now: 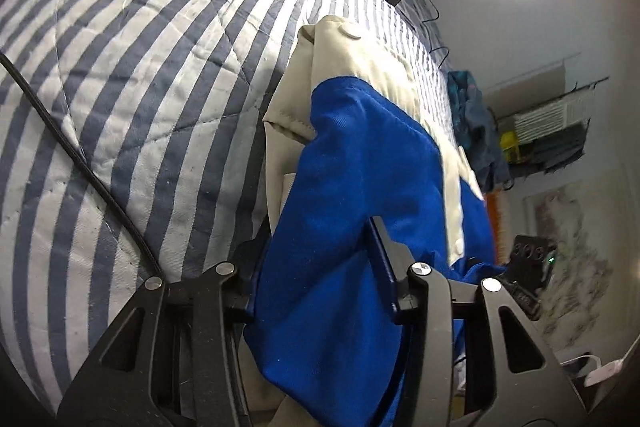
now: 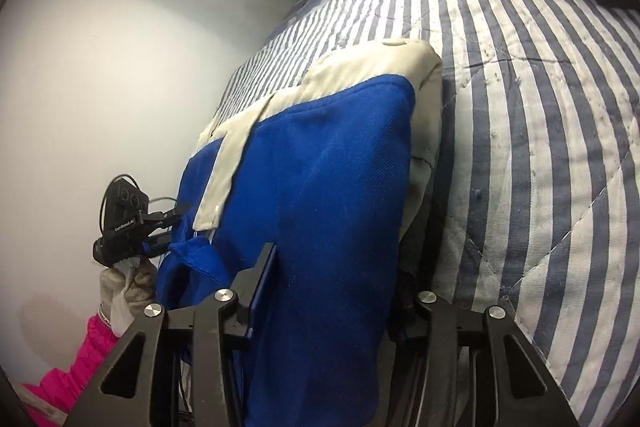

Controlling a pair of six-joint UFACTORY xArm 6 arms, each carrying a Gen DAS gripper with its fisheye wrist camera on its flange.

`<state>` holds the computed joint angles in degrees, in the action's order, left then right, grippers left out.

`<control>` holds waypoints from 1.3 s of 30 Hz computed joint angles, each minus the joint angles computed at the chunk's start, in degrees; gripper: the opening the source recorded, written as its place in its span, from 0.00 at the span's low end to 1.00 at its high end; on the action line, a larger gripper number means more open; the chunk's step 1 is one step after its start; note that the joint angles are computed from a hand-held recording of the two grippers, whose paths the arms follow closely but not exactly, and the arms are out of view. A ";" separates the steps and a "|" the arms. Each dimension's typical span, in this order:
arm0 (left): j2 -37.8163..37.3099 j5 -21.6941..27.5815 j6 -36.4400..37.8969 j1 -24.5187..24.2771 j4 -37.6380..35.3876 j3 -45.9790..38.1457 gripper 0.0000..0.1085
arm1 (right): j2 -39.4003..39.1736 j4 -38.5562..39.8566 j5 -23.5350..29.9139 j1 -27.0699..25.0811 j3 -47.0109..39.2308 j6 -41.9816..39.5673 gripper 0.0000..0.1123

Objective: Fold large clothes
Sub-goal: 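Lift the folded jacket bundle with both tools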

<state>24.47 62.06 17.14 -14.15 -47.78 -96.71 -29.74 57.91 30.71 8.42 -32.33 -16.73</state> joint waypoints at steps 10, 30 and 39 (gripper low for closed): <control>-1.66 -6.13 -4.22 -3.67 6.59 1.37 0.36 | 0.39 -10.69 -3.12 3.49 -0.75 10.26 0.34; -14.18 -10.90 -4.22 -6.53 10.07 15.69 0.31 | -10.82 -45.44 4.26 9.47 0.22 37.45 0.22; -12.78 -10.73 -5.08 -6.09 5.08 16.01 0.27 | -10.29 -47.13 4.11 10.00 0.55 40.95 0.22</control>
